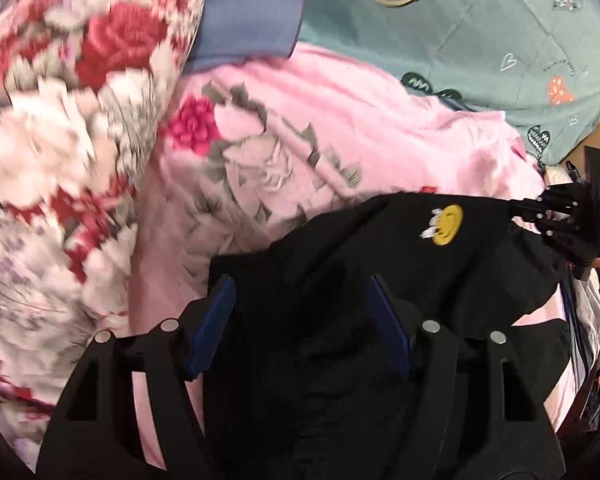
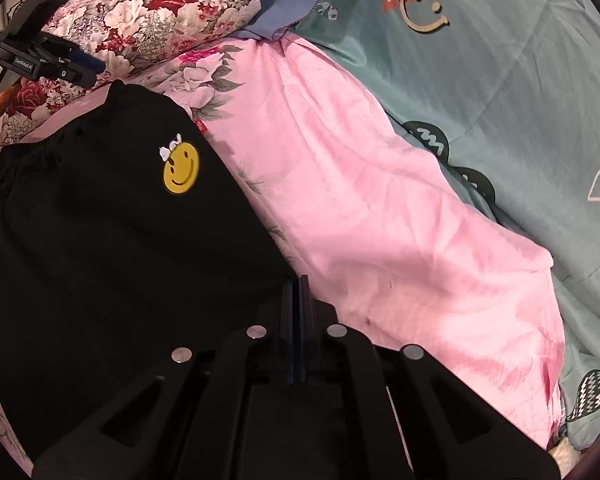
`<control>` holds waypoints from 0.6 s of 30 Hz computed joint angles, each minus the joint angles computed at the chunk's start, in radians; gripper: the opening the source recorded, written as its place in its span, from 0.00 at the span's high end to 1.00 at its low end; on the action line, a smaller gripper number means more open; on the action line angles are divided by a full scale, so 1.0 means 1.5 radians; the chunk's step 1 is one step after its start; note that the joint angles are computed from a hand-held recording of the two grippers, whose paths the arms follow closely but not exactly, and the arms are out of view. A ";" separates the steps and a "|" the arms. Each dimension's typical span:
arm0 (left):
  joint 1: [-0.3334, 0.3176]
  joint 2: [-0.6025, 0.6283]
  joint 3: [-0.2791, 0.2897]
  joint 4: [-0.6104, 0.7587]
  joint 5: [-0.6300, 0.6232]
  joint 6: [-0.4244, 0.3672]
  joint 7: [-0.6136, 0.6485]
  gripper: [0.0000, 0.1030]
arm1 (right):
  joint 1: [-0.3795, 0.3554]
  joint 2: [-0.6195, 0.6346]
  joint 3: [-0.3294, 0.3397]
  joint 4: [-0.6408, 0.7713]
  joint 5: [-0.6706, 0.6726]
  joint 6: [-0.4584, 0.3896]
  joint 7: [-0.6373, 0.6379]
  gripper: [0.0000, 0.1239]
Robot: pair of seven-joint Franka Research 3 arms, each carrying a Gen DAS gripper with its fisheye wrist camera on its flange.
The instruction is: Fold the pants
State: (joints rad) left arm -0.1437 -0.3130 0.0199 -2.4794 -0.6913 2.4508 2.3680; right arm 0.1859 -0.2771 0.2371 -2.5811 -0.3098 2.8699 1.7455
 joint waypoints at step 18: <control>0.059 0.077 -0.006 0.043 -0.177 -0.064 0.029 0.33 | 0.015 0.033 -0.027 -0.008 0.055 0.031 -0.026 0.99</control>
State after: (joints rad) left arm -0.0548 -0.1979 0.0111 -2.4153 -0.9561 2.3541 2.4121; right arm 0.2077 -0.2274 0.1972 -2.5930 -0.2266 2.9170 1.7067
